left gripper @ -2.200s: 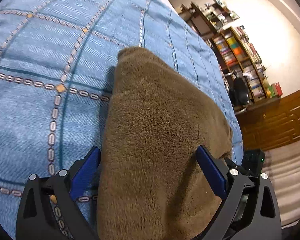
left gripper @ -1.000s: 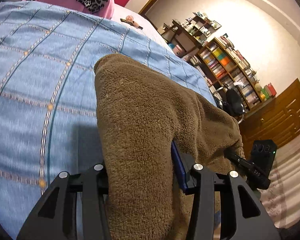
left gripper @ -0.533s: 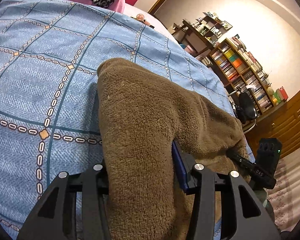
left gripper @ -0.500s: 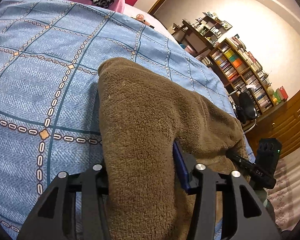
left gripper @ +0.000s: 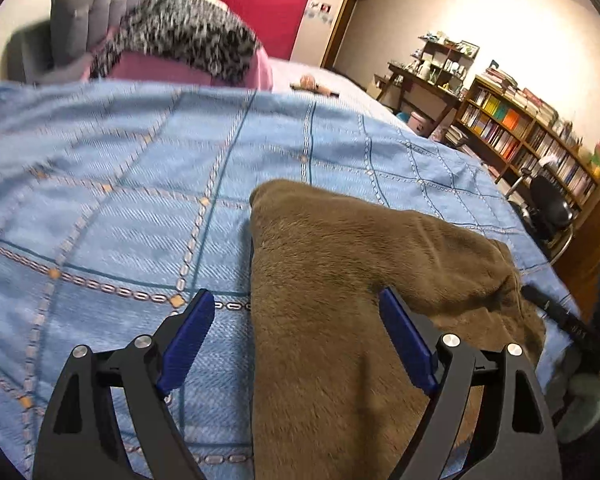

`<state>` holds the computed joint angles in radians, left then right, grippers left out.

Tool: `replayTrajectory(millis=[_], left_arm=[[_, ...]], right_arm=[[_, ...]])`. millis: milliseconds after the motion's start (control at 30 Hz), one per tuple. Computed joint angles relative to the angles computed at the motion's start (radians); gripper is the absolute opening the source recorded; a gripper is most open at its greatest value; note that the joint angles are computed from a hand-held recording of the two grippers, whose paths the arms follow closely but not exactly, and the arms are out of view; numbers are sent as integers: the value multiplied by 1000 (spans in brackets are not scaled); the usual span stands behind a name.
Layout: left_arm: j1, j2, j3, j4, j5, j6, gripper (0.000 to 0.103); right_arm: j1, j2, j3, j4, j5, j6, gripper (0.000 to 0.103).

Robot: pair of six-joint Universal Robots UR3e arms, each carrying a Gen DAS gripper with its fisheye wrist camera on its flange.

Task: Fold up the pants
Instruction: 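Grasp the pants end with the right gripper and fold it over the stack, then release the pants and smooth the folded stack with both grippers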

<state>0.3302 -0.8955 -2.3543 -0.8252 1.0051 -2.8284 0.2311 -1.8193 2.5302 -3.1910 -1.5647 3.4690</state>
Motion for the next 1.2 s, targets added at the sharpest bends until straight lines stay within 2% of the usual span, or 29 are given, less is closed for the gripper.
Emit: replayTrajectory(millis=[67,167,233,267,400,500,733,833,1000,1033,1200], left_arm=[[-60,25,-18,48,57,-15,89],[-151,-7,-50,139,140,-27,89],[-223,-87,-56,215,197,-61,89],[-219,-85,-66,207,194,-55,89],[-264,-199,-84,305,223,-71,91],[-272,-248,-82,334,214,-85,91],[-309,-270,-79,354,266,-130,92],[-368,-279,-58,365,342,-167,92],[-470,-282,-21,373,487,-207,92],[-483,-278,-19,371,507,-211,92],[-493,-220,-5,311,528,-240,92]], right_arm=[[40,29,-35,-17,-24,-14,70],[32,97,-69,-49,64,-40,70],[18,157,-77,-81,119,-56,70],[14,193,-82,-94,121,-56,70],[-52,272,-57,-144,187,-55,70],[-57,339,-43,-209,192,-65,70],[-15,399,-67,-240,128,-67,70],[15,402,-88,-220,83,-63,70],[111,342,-107,-174,-50,-11,71],[127,332,-109,-169,-66,7,74],[228,250,-92,-128,-176,77,80]])
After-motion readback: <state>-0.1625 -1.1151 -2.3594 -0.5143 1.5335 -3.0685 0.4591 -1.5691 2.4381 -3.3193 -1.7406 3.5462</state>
